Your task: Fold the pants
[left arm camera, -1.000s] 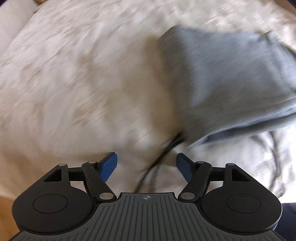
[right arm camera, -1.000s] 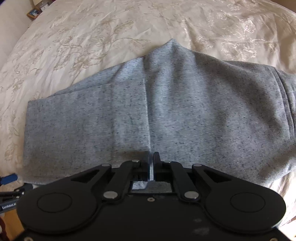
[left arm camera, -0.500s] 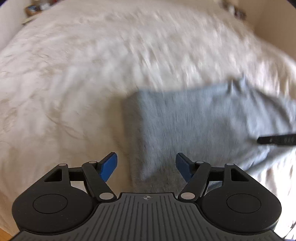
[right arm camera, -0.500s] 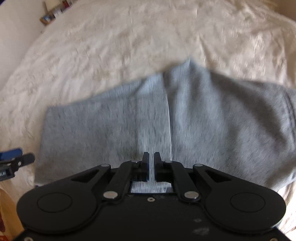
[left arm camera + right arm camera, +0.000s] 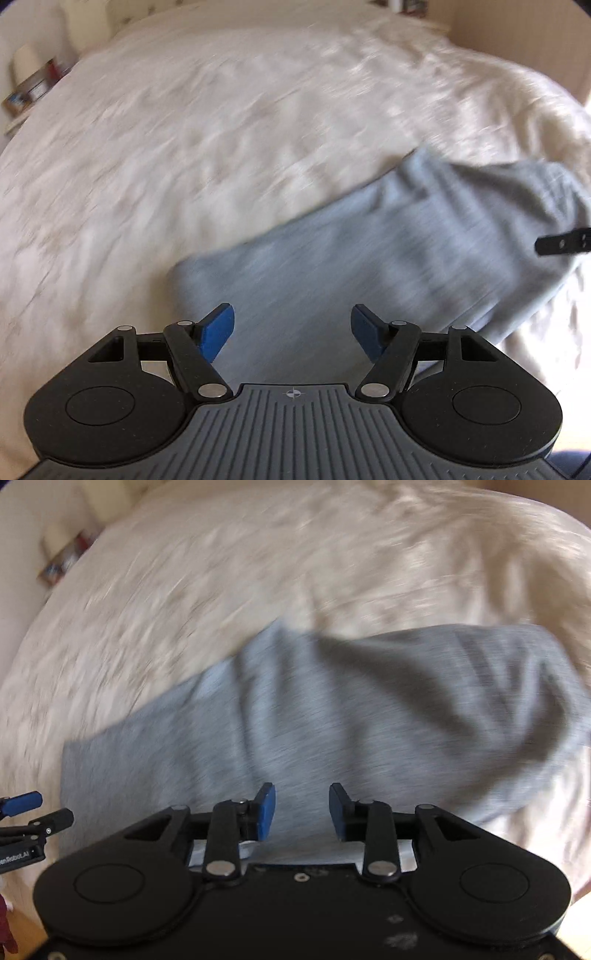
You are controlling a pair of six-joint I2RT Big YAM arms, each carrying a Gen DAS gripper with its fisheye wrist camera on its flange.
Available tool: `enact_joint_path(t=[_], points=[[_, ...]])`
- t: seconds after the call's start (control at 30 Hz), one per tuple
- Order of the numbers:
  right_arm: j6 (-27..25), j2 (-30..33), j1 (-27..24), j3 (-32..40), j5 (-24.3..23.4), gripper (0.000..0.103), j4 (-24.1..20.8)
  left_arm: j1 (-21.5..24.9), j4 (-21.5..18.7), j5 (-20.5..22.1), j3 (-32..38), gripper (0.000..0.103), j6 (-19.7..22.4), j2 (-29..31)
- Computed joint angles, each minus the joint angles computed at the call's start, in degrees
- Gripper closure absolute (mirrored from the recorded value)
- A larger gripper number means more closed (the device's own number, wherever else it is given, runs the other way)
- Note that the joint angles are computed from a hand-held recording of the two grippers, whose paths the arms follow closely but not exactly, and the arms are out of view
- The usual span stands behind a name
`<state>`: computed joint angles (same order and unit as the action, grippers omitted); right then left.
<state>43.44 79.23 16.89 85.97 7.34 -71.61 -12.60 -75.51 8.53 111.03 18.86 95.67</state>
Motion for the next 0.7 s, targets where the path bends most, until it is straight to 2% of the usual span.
enact_joint_path(t=[0.1, 0.27, 0.33, 0.4, 0.5, 0.57, 0.6, 0.7], points=[[-1.03, -3.83, -3.75, -3.43, 1.20, 0.058, -0.80, -4.18, 0.60, 0.13, 1.35, 0.034, -1.82, 1.64], [-6.00, -9.05, -12.18, -7.61, 2.80, 0.057, -1.65, -9.55, 2.73, -2.52, 1.57, 0.034, -2.32, 4.24], [-8.12, -10.26, -15.60, -8.58, 2.96, 0.056, -0.74, -10.72, 2.80, -4.42, 1.75, 0.034, -3.39, 5.87], [-9.80, -10.45, -19.05, -9.17, 2.43, 0.056, 0.39, -11.58, 1.20, -7.03, 3.03, 0.034, -4.86, 8.33], [-12.21, -9.64, -23.52, -10.25, 0.48, 0.051, 3.16, -11.52, -1.77, -8.12, 5.41, 0.032, -6.38, 11.34], [-12.80, -8.46, -25.77, -10.56, -2.27, 0.033, 4.05, -11.78, -2.42, -8.61, 6.59, 0.030, -7.06, 12.38], [-12.43, -7.58, -26.79, -10.62, -3.81, 0.030, 4.05, -11.87, -2.78, -8.91, 6.91, 0.030, -7.25, 12.55], [-11.31, -7.14, -29.27, -11.89, -7.74, 0.029, 3.91, -12.33, -3.85, -10.00, 7.88, 0.029, -7.49, 12.86]])
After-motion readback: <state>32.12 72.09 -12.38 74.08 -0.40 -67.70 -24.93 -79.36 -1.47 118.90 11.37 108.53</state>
